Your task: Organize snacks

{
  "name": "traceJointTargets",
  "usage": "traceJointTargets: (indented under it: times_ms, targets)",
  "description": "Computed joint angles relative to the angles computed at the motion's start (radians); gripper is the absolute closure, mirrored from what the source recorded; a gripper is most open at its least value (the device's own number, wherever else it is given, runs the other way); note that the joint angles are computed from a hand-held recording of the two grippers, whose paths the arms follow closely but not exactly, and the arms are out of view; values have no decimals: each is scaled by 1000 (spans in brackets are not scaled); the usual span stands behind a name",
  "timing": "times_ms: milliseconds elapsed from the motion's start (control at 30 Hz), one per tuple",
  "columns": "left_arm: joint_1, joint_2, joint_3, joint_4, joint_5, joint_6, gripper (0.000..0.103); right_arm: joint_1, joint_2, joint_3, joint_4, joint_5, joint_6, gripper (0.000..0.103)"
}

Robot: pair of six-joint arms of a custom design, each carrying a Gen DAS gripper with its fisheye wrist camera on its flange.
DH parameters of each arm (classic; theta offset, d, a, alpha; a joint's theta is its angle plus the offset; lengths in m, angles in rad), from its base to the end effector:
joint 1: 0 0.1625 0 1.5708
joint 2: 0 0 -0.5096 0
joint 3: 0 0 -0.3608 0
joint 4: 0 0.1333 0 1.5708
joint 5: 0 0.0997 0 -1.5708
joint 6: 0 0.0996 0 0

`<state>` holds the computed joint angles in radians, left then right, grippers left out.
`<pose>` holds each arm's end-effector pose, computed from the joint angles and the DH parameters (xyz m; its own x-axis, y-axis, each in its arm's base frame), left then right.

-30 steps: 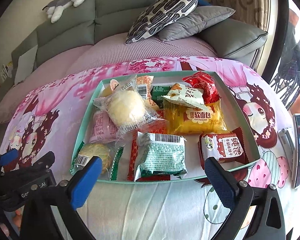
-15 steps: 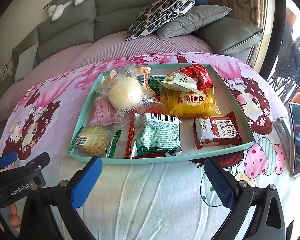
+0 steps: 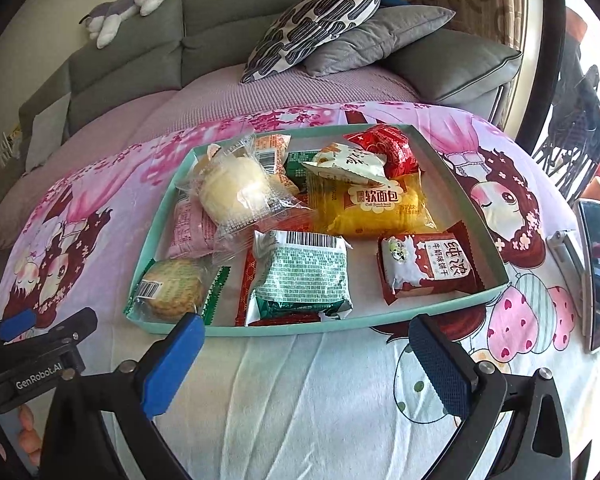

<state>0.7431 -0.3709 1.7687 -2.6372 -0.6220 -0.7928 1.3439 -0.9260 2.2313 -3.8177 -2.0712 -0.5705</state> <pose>-0.3060 -0.5721 -0.0955 -0.6360 -0.0290 -0.7711 0.3466 0.8821 -0.3191 -0.0360 -0.5359 0.2508 -0.7176 0.1745 0.6743 -0.3031 0.7933 -0.5280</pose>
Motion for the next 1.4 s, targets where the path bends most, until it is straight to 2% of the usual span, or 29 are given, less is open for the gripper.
traceJointTargets:
  times_ms: [733,1167,1300,1400]
  targets:
    - [20,12,-3,-49,-13,27,3,-11,18,-9,-7,15,-20,0]
    - [25,17,-14,-13,2,8,3,-10,25,-13,-9,15,-20,0]
    - [13,19,4,-81,34,39,3,-9,28,-14,-12,13,-18,0]
    - [17,17,8,-108,20,56,3,-8,31,-16,-14,11,-17,0]
